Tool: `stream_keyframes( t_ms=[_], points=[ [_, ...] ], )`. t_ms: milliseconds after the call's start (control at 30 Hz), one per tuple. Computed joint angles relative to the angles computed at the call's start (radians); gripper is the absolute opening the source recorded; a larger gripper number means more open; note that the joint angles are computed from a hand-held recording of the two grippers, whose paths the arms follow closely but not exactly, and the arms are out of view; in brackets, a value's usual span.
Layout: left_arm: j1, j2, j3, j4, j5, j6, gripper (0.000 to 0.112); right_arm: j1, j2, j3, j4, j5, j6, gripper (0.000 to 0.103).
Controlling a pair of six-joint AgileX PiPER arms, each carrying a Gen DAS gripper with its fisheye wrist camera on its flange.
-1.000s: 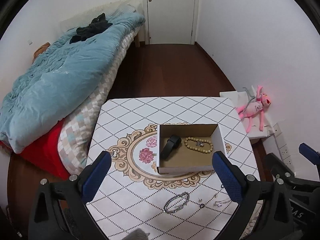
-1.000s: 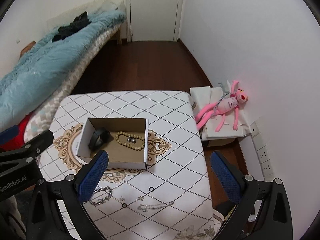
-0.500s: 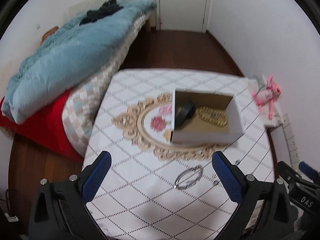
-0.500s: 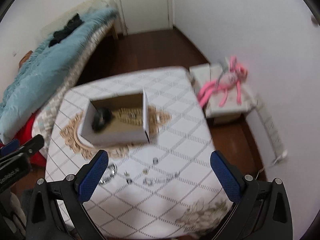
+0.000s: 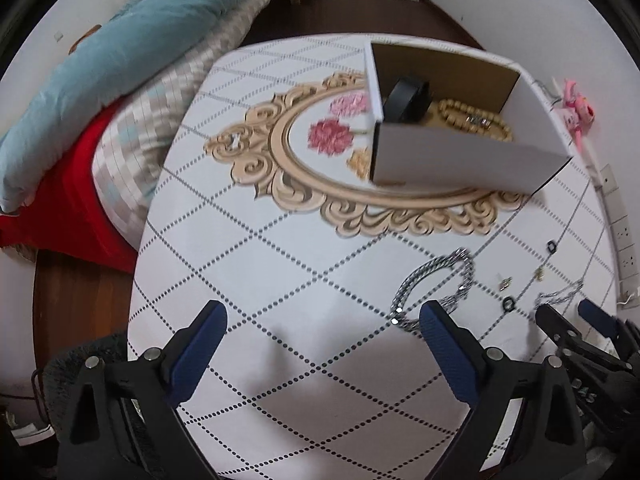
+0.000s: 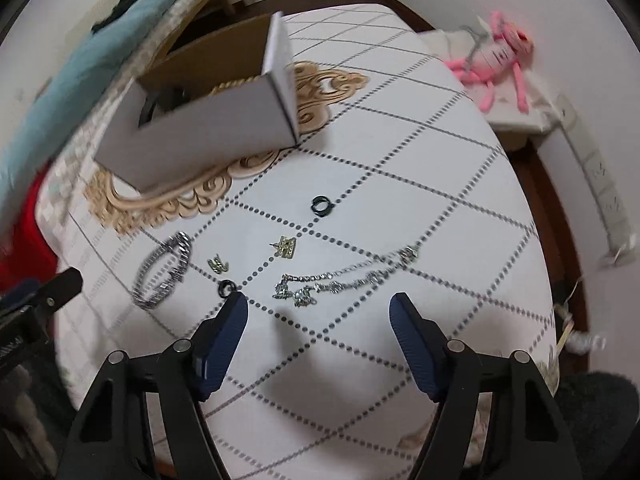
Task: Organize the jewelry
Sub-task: 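Grasp the silver chain bracelet with the left tool while the right tool grasps the silver necklace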
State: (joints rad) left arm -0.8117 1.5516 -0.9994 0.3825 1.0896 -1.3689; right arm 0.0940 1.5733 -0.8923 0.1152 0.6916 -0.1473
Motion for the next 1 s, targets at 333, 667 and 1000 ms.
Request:
stream_keyframes(
  t_ms=[333, 667, 1000],
  points=[
    [0.033, 0.066, -0.008, -0.073, -0.052, 0.101, 0.098, 0.079, -0.001, 0.054, -0.166, -0.092, 0.105, 0.008],
    [0.104, 0.121, -0.012, -0.198, -0.176, 0.266, 0.074, -0.179, -0.009, -0.08, 0.204, 0.109, -0.181, 0.007],
    [0.067, 0.166, -0.089, -0.201, -0.187, 0.304, 0.006, -0.253, -0.053, -0.137, 0.308, 0.235, -0.23, 0.008]
  ],
)
